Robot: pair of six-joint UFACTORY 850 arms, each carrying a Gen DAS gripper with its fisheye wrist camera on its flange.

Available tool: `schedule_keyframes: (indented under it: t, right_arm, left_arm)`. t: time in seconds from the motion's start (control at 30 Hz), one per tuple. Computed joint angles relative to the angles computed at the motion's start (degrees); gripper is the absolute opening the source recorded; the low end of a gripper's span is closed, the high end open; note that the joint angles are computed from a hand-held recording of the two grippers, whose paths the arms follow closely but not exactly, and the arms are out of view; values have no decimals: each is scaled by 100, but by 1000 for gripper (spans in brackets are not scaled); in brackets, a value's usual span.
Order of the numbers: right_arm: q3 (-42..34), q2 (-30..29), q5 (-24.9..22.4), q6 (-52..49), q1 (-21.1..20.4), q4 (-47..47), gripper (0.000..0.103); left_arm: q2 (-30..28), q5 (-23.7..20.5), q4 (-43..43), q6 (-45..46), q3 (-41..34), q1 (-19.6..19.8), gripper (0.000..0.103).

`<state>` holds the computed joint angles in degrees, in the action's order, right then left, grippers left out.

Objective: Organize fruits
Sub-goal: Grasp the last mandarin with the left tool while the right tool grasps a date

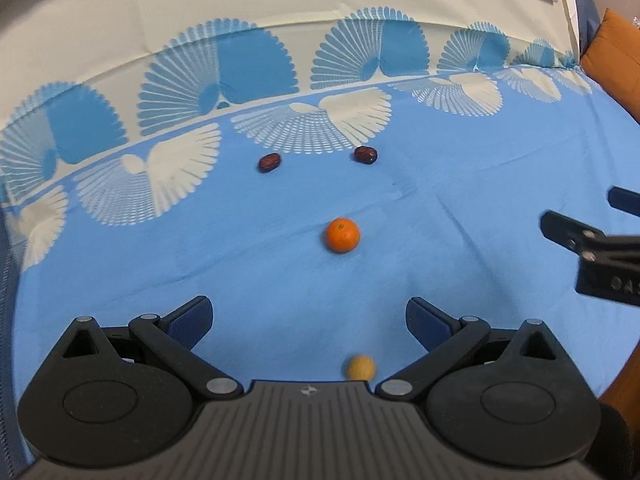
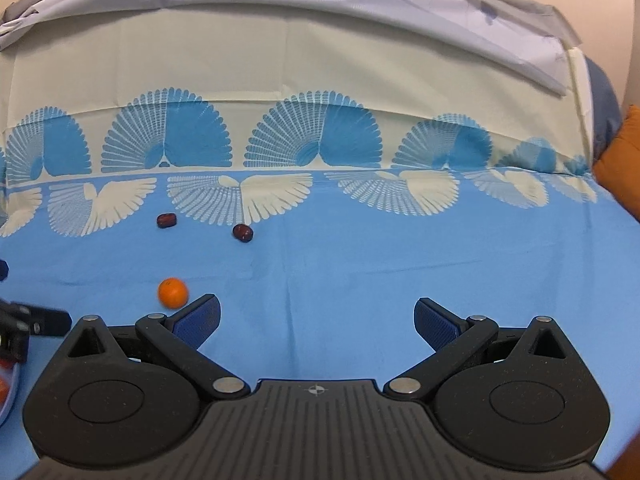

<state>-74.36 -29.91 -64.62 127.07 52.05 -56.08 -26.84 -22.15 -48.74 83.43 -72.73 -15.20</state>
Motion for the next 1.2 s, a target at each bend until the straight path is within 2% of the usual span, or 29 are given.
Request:
schedule_keyframes:
  t: [0.2,0.3,0.43,0.6,0.7,0.87,0.93,0.97,1.0,1.03,1.1,1.2]
  right_arm:
    - [366,-103,1089,219,-720,-838,102]
    - [372,-358,1704,504,-1081,-1348,102]
    - [87,-844,2258,641,-1456,-1771,102]
    - [-509,-1438,2520,163,-1823,-2134,102]
    - [-878,-1766,2603,-184,-2017,-2139,102]
    - [-725,-1842,2491,452,-2018,-3010,102]
    - [-639,-1811,2425,645,-1975,-3269,88]
    - [-590,-1774,2414,731,-1937,-3487,55]
    - [-632,-1788,2361,634,-1906,-3464,23]
    - [-714,-1803,2300,461,-1877,-3202,24]
    - [-665,-1706,2417,763,-1886,-3027,24]
    - [-630,-1563,2240,1007,-1809,-2295,24]
  left_arm:
    - [-833,-185,294,-372,-716,-270,103]
    - [-1247,-121,619,-677,-1062,-387,103]
    - [-1778,-138,1072,-1218,-1601,-459,103]
    - [-2333,-239,1232,-1581,-2291,-509,103]
    - [-2706,-410,1908,-2210,-2777,-559,103]
    - [-2649,-256,1253,-1545,-2601,-501,103]
    - [-2577,-166,1081,-1422,-2496,-499,96]
    - [-2503,-80,727,-1083,-2389,-489,77]
    - [-2434,-48,446,-716,-2316,-480,43]
    - [-2413,-188,406,-590,-2340,-462,38]
    - [-2444,-519,602,-987,-2495,-403,37]
    - [-2309,-508,711,-1162,-2425,-344,37]
